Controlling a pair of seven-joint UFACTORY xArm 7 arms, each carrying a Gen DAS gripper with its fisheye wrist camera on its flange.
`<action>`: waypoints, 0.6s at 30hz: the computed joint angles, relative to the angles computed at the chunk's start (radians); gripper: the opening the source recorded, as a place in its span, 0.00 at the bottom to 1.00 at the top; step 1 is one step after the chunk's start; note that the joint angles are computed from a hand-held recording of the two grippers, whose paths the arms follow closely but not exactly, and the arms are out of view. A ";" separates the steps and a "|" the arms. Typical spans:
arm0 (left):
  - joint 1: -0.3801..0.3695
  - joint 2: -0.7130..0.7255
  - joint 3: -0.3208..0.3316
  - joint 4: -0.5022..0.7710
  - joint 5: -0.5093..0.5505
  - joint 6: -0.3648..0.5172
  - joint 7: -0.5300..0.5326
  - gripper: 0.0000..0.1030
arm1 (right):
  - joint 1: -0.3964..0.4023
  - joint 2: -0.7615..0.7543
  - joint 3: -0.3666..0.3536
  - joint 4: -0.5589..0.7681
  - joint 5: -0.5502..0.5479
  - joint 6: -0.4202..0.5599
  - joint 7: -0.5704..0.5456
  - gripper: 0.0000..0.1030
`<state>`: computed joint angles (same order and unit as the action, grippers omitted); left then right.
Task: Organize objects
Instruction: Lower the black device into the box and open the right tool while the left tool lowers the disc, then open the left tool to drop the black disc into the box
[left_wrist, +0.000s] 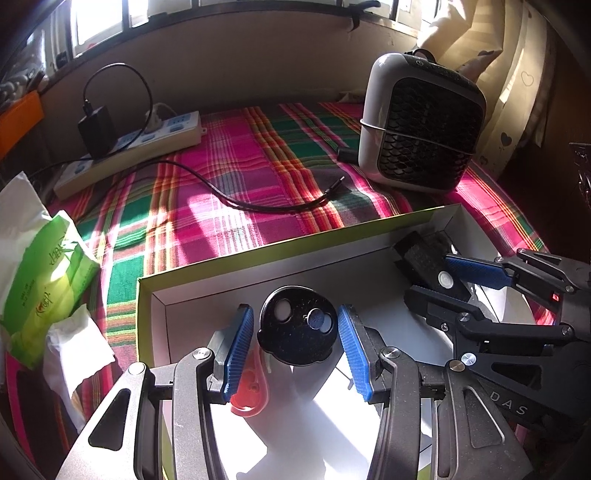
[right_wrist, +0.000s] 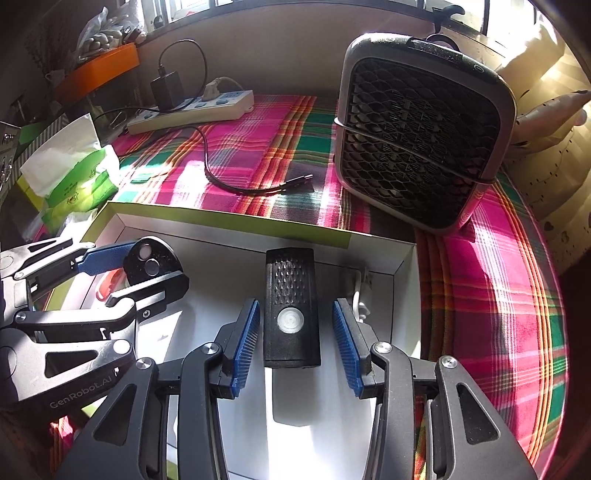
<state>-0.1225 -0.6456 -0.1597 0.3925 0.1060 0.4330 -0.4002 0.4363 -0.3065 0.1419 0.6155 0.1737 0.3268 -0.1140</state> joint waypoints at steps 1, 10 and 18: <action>0.000 -0.003 -0.001 -0.001 0.000 0.002 -0.002 0.44 | 0.000 0.000 0.000 0.000 0.000 0.000 0.000 0.45; 0.002 -0.052 -0.015 -0.019 0.007 0.015 -0.031 0.44 | 0.013 -0.032 -0.009 -0.026 0.022 -0.004 -0.003 0.46; -0.009 -0.138 -0.022 -0.053 0.002 0.042 -0.060 0.44 | 0.049 -0.085 -0.038 -0.064 0.071 -0.016 -0.025 0.46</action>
